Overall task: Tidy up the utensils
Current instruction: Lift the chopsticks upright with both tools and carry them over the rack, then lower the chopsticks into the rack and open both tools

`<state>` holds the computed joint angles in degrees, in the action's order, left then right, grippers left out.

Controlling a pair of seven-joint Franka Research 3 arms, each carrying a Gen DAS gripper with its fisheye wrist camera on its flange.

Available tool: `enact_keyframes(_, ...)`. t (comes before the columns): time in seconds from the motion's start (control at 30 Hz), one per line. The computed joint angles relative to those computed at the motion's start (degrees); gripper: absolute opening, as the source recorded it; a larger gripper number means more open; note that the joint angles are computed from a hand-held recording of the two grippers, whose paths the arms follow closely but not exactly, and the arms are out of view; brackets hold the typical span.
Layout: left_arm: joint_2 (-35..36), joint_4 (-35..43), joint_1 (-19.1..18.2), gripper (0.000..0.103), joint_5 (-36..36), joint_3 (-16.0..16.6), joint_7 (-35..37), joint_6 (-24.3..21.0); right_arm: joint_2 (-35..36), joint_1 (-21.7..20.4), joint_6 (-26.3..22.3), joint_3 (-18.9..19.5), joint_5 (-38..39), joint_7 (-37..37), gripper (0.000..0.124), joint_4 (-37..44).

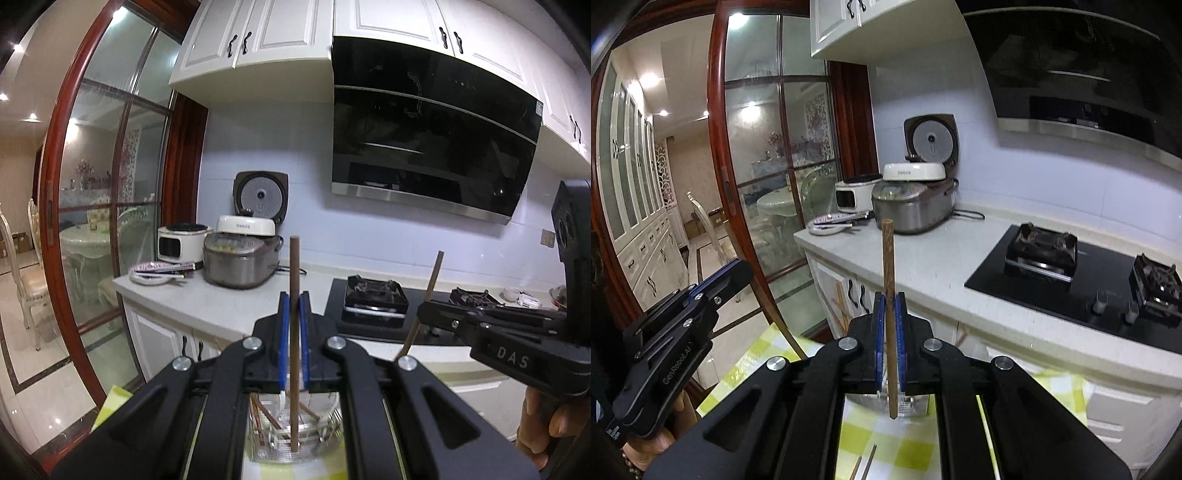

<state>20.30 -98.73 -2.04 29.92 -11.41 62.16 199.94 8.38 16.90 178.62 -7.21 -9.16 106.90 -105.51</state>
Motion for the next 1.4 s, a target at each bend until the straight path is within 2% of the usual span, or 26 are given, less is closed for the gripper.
enact_keyframes(0.1, 1.18, 2.28, -1.99, 0.006, -2.39, 1.78, 1.28, 0.15, 1.27, -0.91, -0.14, 0.98, 2.13, -1.83, 0.007, 2.38)
enact_keyframes(0.2, 2.58, 4.33, -3.09, 0.006, -4.13, 2.88, 2.31, 0.44, 2.57, -0.08, 0.33, -0.25, 2.50, -1.62, 0.007, 4.37)
enact_keyframes(0.4, 5.83, 7.93, -4.26, 0.006, -6.46, 3.91, 3.63, -0.62, 6.01, 1.09, 1.05, -2.13, 4.77, -2.42, 0.007, 7.89)
enact_keyframes(0.7, 11.59, 13.32, -4.13, 0.006, -7.92, 3.66, 3.69, -3.16, 11.42, 1.62, 2.53, -2.48, 10.46, -6.59, 0.007, 11.27)
enact_keyframes(0.83, 14.12, 14.90, -3.48, 0.006, -7.99, 2.88, 3.54, -4.29, 14.18, 2.07, 2.97, -2.67, 12.76, -8.50, 0.007, 12.43)
enact_keyframes(1.0, 16.97, 16.24, -2.42, 0.006, -7.82, 1.41, 3.20, -5.91, 16.97, 5.33, 3.83, -6.09, 14.59, -9.32, 0.007, 12.23)
enact_keyframes(1.1, 17.95, 16.02, -1.73, 0.006, -7.35, 0.47, 3.27, -6.19, 18.31, 5.99, 4.56, -6.83, 16.13, -9.65, 0.007, 11.83)
enact_keyframes(1.17, 18.22, 15.62, -1.48, 0.006, -7.33, 0.19, 3.22, -6.88, 18.78, 4.63, 5.05, -5.01, 17.30, -10.92, 0.007, 11.52)
enact_keyframes(1.27, 18.73, 15.28, -0.22, 0.006, -7.06, -1.25, 3.28, -7.67, 19.16, 4.97, 5.87, -5.07, 18.71, -12.34, 0.007, 10.53)
enact_keyframes(1.33, 18.50, 14.40, 1.08, 0.012, -6.65, -2.71, 3.43, -8.24, 19.46, 4.36, 5.37, -4.28, 19.81, -13.14, 0.007, 10.48)
enact_keyframes(1.4, 17.88, 13.35, 0.93, 0.022, -7.00, -2.18, 3.36, -8.14, 19.70, 7.04, 6.00, -7.37, 20.52, -12.45, 0.008, 9.59)
